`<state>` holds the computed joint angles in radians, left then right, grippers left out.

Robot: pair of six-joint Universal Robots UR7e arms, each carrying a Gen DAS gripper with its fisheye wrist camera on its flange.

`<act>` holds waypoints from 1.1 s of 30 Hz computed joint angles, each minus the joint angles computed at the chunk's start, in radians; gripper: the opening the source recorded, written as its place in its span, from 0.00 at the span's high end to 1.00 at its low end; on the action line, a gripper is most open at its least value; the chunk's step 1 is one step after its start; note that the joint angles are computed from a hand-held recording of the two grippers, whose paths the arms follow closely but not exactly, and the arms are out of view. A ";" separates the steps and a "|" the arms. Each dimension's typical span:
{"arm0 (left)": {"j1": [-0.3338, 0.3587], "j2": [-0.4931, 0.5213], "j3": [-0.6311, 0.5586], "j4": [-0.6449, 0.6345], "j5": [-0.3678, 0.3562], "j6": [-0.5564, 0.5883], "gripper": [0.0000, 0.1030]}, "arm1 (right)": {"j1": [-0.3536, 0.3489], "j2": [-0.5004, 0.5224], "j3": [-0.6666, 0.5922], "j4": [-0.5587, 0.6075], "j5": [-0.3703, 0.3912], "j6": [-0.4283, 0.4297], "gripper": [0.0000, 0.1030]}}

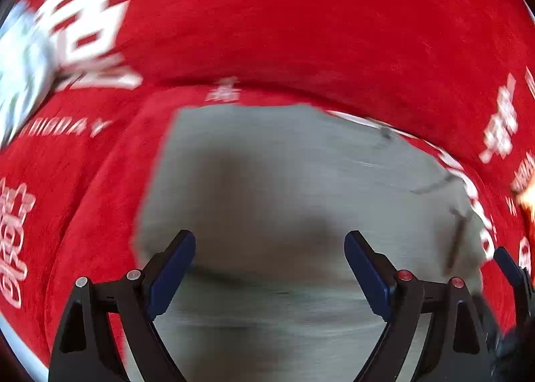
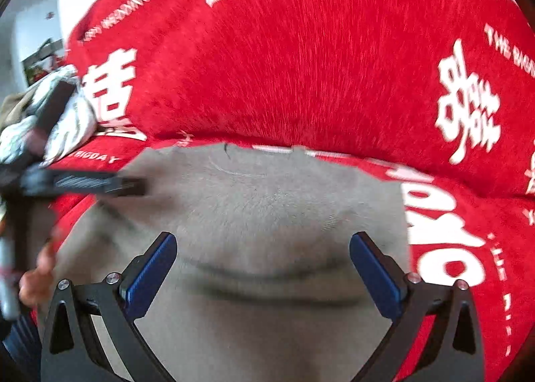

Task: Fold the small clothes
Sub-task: 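Move both open grippers to the sweater hem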

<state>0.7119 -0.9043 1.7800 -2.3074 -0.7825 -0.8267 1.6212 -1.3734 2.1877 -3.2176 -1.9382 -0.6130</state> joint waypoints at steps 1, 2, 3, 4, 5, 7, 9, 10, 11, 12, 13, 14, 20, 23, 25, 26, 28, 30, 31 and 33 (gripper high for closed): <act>0.005 -0.007 0.009 0.004 0.003 -0.014 0.11 | 0.004 0.030 -0.031 0.024 -0.008 0.018 0.00; 0.012 -0.016 0.016 0.011 0.003 -0.016 0.11 | 0.010 0.053 -0.053 0.043 -0.019 0.026 0.00; 0.016 -0.011 0.014 0.014 0.001 -0.008 0.11 | 0.018 0.085 -0.082 0.066 -0.040 0.034 0.00; 0.018 0.002 0.007 0.015 0.002 0.000 0.11 | 0.025 0.114 -0.106 0.082 -0.063 0.038 0.00; 0.017 0.017 0.000 0.016 0.004 0.010 0.11 | 0.030 0.138 -0.127 0.099 -0.081 0.041 0.00; 0.018 0.039 -0.013 0.038 0.014 0.021 0.11 | 0.023 0.171 -0.152 0.134 -0.143 0.055 0.00; 0.013 0.052 -0.014 0.060 0.041 0.036 0.11 | 0.005 0.176 -0.142 0.130 -0.230 0.073 0.01; 0.009 0.053 -0.007 0.052 0.047 0.050 0.11 | -0.012 0.147 -0.121 0.130 -0.220 0.092 0.01; 0.005 0.054 0.001 0.049 0.054 0.063 0.11 | -0.034 0.105 -0.091 0.123 -0.168 0.098 0.01; -0.001 0.051 0.017 0.035 0.059 0.084 0.11 | -0.049 0.068 -0.065 0.114 -0.139 0.098 0.01; -0.002 0.039 0.032 0.027 0.058 0.092 0.11 | -0.051 0.049 -0.049 0.103 -0.148 0.089 0.01; -0.003 0.030 0.043 0.020 0.052 0.092 0.11 | -0.046 0.040 -0.034 0.081 -0.179 0.072 0.01; -0.024 -0.001 0.076 -0.018 0.026 0.067 0.11 | -0.039 -0.013 0.005 0.055 -0.190 0.124 0.00; -0.051 -0.002 0.090 -0.031 0.022 0.072 0.11 | -0.019 -0.030 0.009 0.008 -0.207 0.155 0.00; -0.074 -0.009 0.124 -0.075 0.002 0.099 0.11 | -0.018 -0.061 0.028 0.009 -0.195 0.182 0.00; -0.084 -0.008 0.137 -0.084 0.003 0.110 0.11 | -0.020 -0.082 0.045 0.025 -0.174 0.200 0.00; -0.093 0.008 0.147 -0.081 0.011 0.121 0.11 | -0.018 -0.101 0.076 0.046 -0.148 0.194 0.00; -0.093 0.024 0.146 -0.053 0.011 0.093 0.11 | 0.003 -0.071 0.098 0.020 -0.166 0.157 0.00; -0.095 0.027 0.155 -0.061 0.020 0.087 0.11 | 0.006 -0.059 0.106 0.024 -0.172 0.147 0.00; -0.118 0.021 0.186 -0.079 0.047 0.097 0.11 | 0.012 -0.017 0.113 0.049 -0.216 0.159 0.00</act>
